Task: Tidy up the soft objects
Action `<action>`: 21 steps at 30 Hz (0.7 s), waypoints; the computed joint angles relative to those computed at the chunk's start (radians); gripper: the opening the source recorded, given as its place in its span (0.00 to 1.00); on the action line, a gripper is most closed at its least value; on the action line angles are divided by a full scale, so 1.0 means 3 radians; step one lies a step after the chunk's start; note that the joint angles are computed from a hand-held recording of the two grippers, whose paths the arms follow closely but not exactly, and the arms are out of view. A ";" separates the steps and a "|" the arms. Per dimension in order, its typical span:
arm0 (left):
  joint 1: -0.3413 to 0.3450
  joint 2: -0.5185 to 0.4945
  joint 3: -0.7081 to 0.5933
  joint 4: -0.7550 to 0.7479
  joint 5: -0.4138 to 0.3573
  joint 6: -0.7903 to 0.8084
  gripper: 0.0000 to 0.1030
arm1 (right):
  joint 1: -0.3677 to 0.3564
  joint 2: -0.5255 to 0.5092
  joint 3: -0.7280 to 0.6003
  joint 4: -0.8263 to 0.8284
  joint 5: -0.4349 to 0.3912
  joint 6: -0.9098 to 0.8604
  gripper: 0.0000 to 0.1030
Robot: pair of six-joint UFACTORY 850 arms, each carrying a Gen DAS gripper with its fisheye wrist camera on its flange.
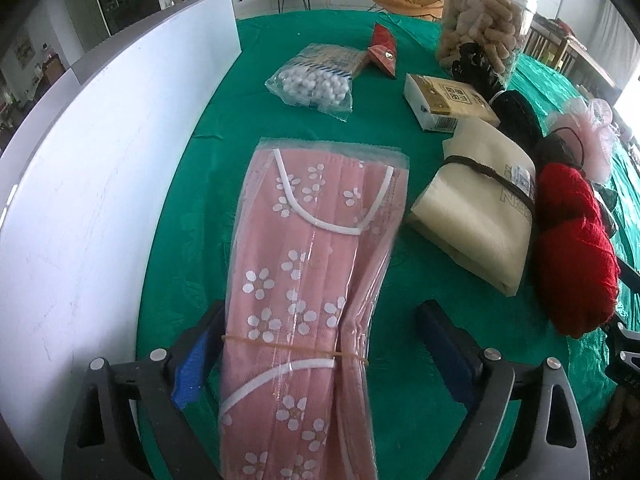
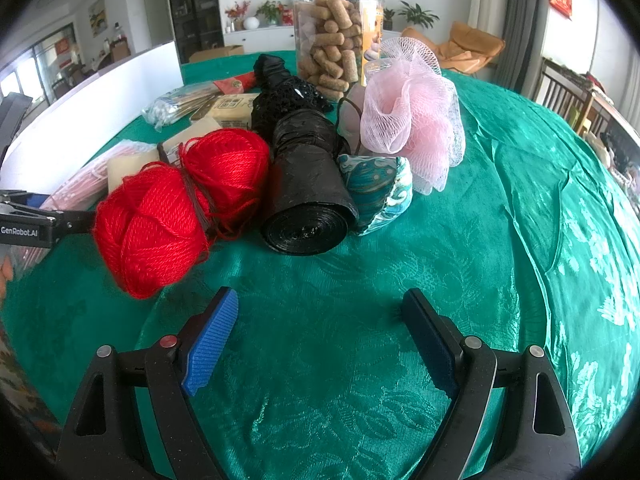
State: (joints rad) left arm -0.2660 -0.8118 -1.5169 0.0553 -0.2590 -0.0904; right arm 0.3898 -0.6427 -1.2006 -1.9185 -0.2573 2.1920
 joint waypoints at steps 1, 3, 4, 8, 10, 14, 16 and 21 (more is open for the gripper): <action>0.0000 -0.0004 -0.0003 -0.0013 0.0002 0.0007 0.92 | 0.0000 0.0000 0.0000 0.0000 0.0000 0.0000 0.84; -0.0002 0.0009 0.0019 0.0013 0.0014 -0.0014 0.93 | -0.0001 0.0000 0.0000 -0.0002 0.0000 0.0002 0.84; -0.0002 0.0006 0.0014 0.0001 0.0013 -0.0005 0.93 | -0.0001 0.0000 0.0000 -0.0002 0.0000 0.0002 0.84; -0.0007 0.0009 0.0021 0.0027 0.0019 -0.0027 0.93 | 0.0000 -0.0001 0.0000 -0.0007 -0.0001 0.0007 0.84; -0.0008 0.0020 0.0043 0.0029 0.0038 -0.0029 0.94 | 0.0000 -0.0001 0.0000 -0.0007 -0.0001 0.0007 0.84; -0.0008 0.0029 0.0062 0.0027 0.0053 -0.0023 0.95 | 0.0000 -0.0001 0.0001 -0.0012 -0.0002 0.0012 0.84; -0.0005 0.0016 0.0039 0.0008 0.0036 -0.0001 0.97 | 0.0000 -0.0001 0.0001 -0.0013 -0.0003 0.0013 0.84; 0.0005 -0.0025 -0.0045 -0.0101 -0.0072 0.0156 0.98 | 0.0000 -0.0001 0.0001 -0.0013 -0.0003 0.0013 0.84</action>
State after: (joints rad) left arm -0.2646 -0.8193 -1.5305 0.0251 -0.2807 -0.0438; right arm 0.3898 -0.6429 -1.2001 -1.9226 -0.2581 2.1961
